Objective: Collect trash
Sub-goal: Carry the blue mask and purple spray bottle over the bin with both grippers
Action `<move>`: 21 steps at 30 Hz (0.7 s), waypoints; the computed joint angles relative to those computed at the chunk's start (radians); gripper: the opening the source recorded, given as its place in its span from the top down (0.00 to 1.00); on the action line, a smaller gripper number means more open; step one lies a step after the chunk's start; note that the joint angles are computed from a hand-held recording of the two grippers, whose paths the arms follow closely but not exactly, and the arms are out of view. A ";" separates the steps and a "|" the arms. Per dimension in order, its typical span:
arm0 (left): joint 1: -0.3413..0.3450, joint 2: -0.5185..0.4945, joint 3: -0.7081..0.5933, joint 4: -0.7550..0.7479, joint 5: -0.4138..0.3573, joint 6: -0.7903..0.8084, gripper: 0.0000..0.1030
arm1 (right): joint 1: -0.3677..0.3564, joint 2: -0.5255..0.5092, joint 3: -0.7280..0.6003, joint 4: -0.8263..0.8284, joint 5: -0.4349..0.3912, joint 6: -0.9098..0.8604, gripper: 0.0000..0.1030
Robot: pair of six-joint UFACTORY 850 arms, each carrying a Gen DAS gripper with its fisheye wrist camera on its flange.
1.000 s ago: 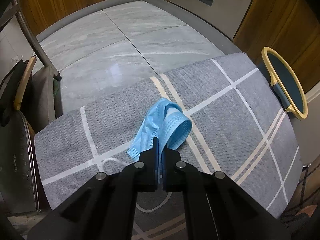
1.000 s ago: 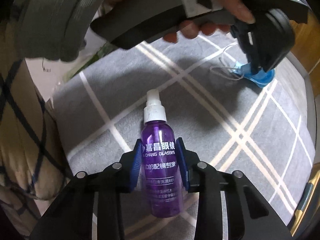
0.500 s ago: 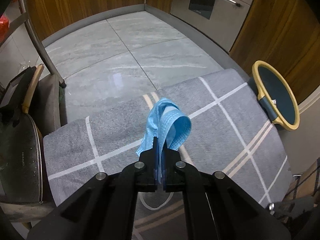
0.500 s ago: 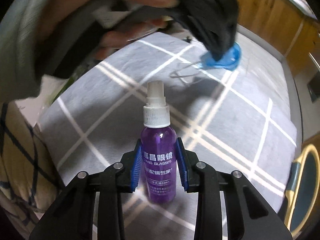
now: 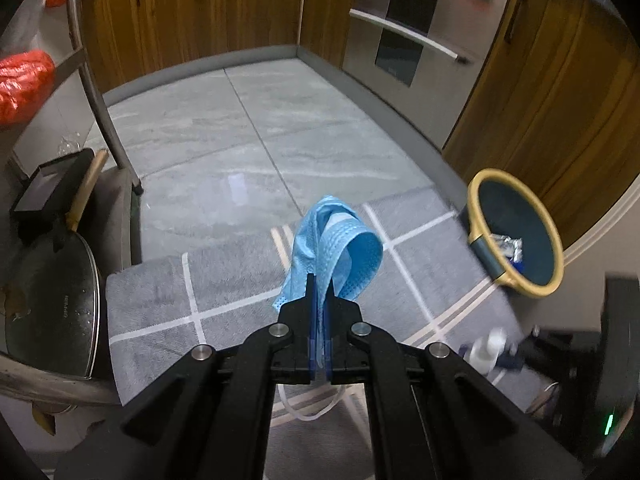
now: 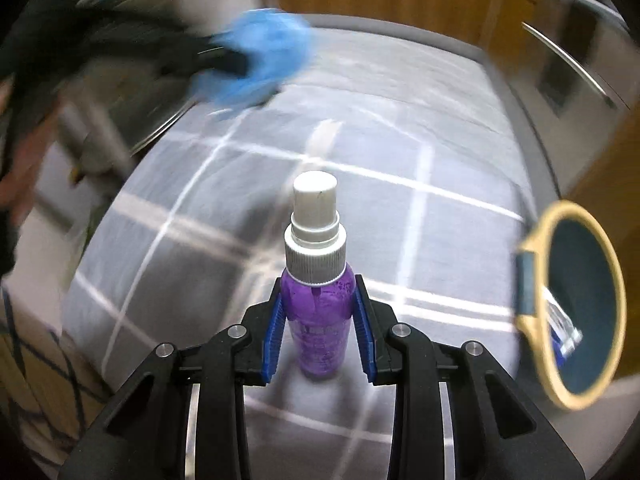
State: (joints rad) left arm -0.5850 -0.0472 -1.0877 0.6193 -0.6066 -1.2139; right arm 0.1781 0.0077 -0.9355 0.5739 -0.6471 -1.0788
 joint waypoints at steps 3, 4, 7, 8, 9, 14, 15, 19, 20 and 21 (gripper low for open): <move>-0.021 -0.015 -0.039 0.012 -0.014 0.003 0.98 | -0.062 -0.031 -0.074 -0.004 -0.004 0.080 0.68; -0.028 -0.025 -0.057 0.012 -0.017 0.009 0.98 | -0.088 -0.050 -0.109 0.012 -0.009 0.102 0.68; -0.046 -0.059 -0.111 0.013 -0.019 0.028 0.98 | -0.156 -0.085 -0.187 0.036 -0.013 0.133 0.68; -0.052 -0.071 -0.128 0.012 -0.016 0.035 0.98 | -0.170 -0.095 -0.203 0.042 -0.014 0.139 0.68; -0.060 -0.094 -0.160 0.005 -0.013 0.054 0.98 | -0.194 -0.105 -0.228 0.044 -0.017 0.149 0.68; -0.091 -0.206 -0.303 -0.059 -0.008 0.177 0.98 | -0.267 -0.151 -0.313 0.012 -0.002 0.175 0.68; -0.095 -0.222 -0.323 -0.067 -0.007 0.196 0.98 | -0.273 -0.159 -0.317 0.009 0.009 0.177 0.68; -0.116 -0.323 -0.453 -0.122 -0.004 0.299 0.98 | -0.327 -0.213 -0.376 -0.012 0.017 0.224 0.68; -0.119 -0.337 -0.470 -0.133 -0.003 0.315 0.98 | -0.338 -0.227 -0.387 -0.011 0.015 0.241 0.68; -0.124 -0.366 -0.509 -0.153 -0.006 0.349 0.98 | -0.349 -0.243 -0.397 -0.017 0.010 0.265 0.68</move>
